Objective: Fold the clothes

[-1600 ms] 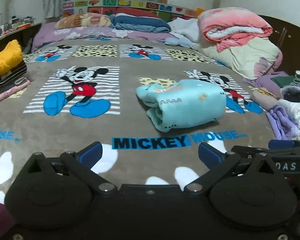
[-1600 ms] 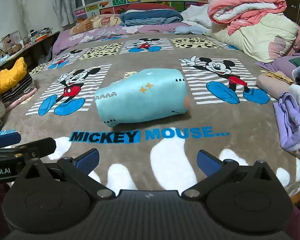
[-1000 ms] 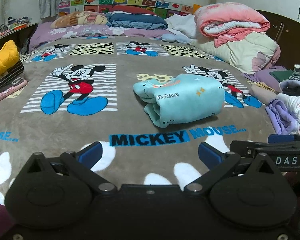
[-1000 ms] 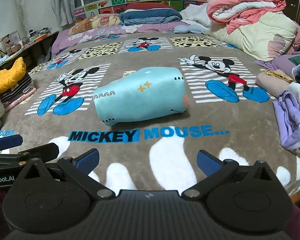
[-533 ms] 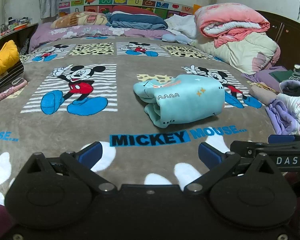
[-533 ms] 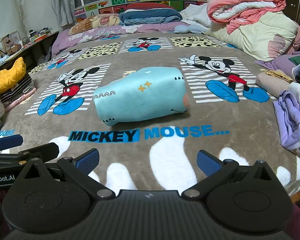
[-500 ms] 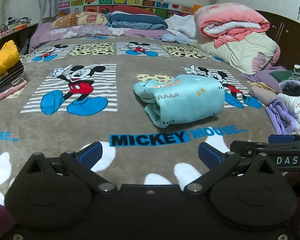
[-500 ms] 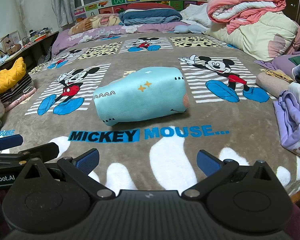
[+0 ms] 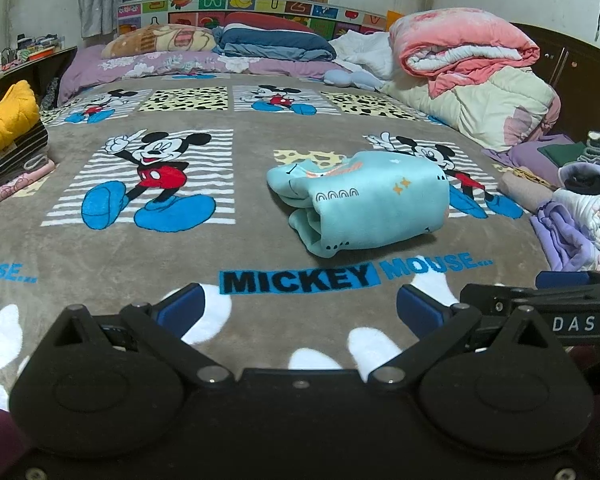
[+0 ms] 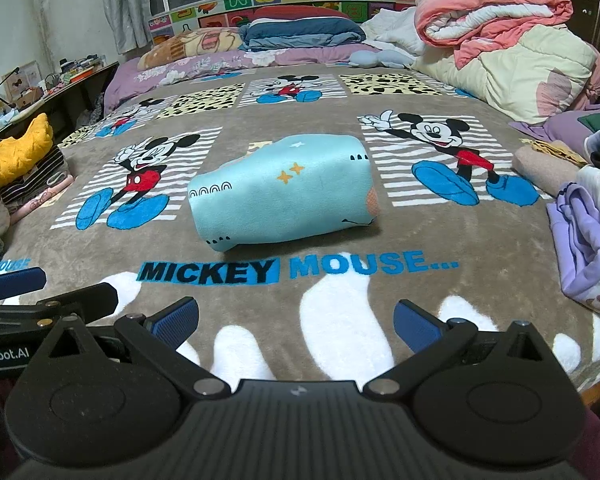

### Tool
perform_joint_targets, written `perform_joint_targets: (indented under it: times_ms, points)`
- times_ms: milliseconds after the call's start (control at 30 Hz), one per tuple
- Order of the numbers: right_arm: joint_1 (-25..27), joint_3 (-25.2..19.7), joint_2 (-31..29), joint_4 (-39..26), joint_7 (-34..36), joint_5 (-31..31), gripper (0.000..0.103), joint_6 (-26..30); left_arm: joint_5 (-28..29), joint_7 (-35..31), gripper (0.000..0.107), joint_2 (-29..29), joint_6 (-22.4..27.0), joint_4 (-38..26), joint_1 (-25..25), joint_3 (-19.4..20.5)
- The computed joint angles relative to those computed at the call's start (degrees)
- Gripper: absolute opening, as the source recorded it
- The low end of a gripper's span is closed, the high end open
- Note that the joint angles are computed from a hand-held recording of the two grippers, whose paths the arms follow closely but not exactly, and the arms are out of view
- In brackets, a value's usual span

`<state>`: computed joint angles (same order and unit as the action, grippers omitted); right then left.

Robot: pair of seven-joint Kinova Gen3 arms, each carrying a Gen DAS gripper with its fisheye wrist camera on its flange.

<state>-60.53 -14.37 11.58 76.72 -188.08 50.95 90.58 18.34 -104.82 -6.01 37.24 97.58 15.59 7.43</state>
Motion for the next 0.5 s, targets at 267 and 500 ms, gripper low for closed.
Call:
perform_joint_targets:
  times_ms: [267,500]
  points:
    - [0.05,0.13,0.16,-0.27,0.36,-0.25,0.103,0.04,0.24,-0.11,0.103,0.11,-0.08,0.06,0.01,-0.05]
    - [0.31,0.25,0.16,-0.10,0.44,-0.52,0.103,-0.41,0.24,0.25,0.103,0.51,-0.33,-0.01,0.09,0.16]
